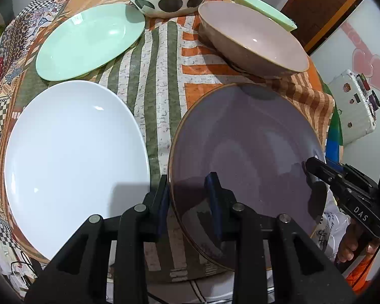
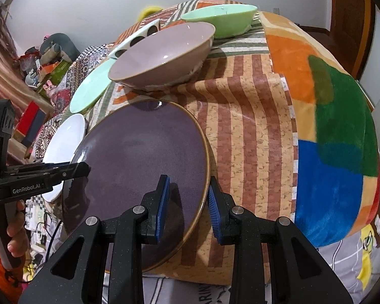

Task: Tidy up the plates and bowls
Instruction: 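Lower the purple plate onto the quilt and open both grippers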

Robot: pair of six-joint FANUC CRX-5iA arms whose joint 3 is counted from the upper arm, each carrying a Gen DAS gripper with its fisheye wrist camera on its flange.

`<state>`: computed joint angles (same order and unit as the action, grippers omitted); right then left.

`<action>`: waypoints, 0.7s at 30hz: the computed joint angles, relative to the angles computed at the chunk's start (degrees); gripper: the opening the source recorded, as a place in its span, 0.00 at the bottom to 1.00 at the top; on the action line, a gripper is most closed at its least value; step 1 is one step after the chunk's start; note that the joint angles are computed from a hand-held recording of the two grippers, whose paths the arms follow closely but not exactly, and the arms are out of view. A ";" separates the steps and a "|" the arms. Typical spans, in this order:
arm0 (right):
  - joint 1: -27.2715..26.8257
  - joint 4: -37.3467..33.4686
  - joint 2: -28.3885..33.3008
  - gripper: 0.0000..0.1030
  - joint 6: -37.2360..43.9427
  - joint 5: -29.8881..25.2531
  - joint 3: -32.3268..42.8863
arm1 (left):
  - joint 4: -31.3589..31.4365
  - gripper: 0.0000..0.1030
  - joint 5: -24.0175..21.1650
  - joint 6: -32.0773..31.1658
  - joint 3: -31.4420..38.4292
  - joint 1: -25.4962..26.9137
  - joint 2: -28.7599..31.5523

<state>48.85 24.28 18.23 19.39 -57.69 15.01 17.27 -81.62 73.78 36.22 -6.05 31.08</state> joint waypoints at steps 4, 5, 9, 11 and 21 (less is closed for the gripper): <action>0.01 0.33 0.26 0.26 -0.02 -0.44 0.43 | 0.06 0.29 -0.44 -0.02 0.96 -0.18 0.74; 0.03 0.40 0.26 0.27 -0.12 -0.50 0.40 | 0.07 0.29 -0.46 -0.06 1.08 -0.20 0.87; -0.02 0.58 0.41 0.28 -0.25 -0.37 0.36 | -0.04 0.29 -0.42 0.22 1.49 -0.51 1.24; -0.03 0.63 0.56 0.28 -0.20 -0.55 0.53 | 0.00 0.29 -0.47 0.19 1.41 -0.45 1.18; 1.08 6.03 0.10 0.34 -1.69 -2.77 0.16 | -1.40 0.29 2.10 -1.38 -1.61 -0.58 -2.10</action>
